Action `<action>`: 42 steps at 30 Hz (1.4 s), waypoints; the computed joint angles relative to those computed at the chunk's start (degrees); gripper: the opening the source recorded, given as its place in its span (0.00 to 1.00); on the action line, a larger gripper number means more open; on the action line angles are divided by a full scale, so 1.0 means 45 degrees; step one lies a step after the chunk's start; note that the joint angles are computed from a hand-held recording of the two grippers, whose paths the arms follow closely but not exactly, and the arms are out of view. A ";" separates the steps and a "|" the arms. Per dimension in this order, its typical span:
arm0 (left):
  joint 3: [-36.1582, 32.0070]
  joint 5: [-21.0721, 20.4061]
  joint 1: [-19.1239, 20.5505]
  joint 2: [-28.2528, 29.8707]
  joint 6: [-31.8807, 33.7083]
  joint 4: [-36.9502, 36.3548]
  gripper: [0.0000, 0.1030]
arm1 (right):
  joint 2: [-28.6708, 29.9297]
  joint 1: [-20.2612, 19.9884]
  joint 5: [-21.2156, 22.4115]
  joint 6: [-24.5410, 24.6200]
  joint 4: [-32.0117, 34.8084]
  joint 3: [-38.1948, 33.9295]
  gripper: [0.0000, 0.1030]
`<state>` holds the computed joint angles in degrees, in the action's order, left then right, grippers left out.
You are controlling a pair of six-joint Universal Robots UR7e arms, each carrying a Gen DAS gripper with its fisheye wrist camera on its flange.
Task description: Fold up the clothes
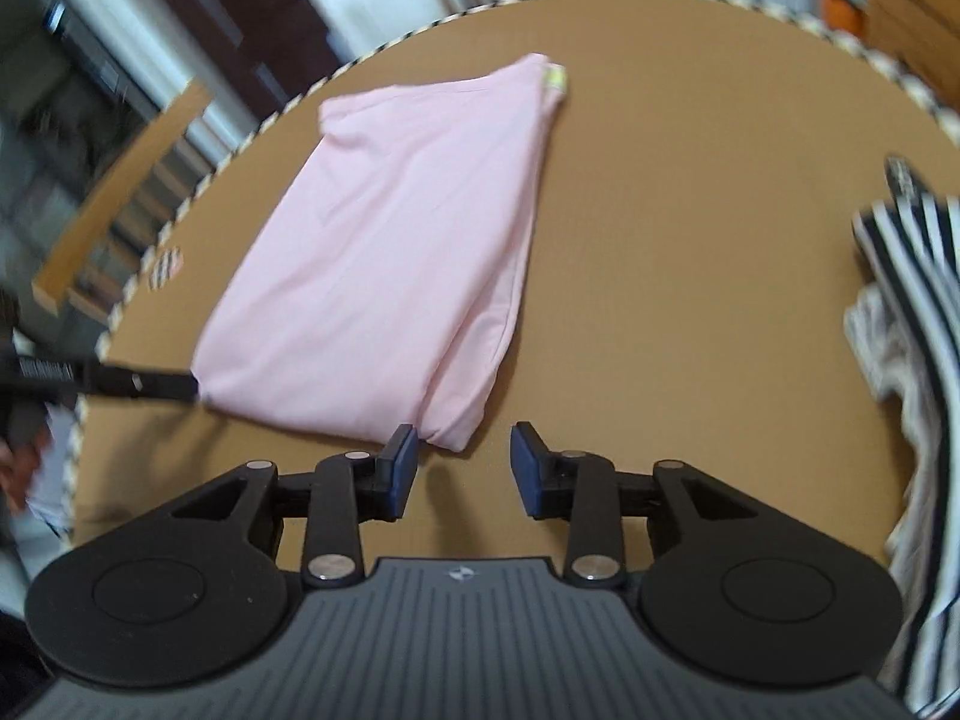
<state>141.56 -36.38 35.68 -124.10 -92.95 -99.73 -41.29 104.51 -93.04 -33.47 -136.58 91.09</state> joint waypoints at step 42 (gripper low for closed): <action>-0.2327 -0.1612 0.2804 0.1299 -0.0647 -0.4331 0.05 | 0.2960 0.1061 0.1452 0.5386 0.6311 -0.6905 0.10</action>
<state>131.08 -43.63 48.30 -118.25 -95.87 -119.22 -27.97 109.29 -86.50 -9.23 -108.18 60.02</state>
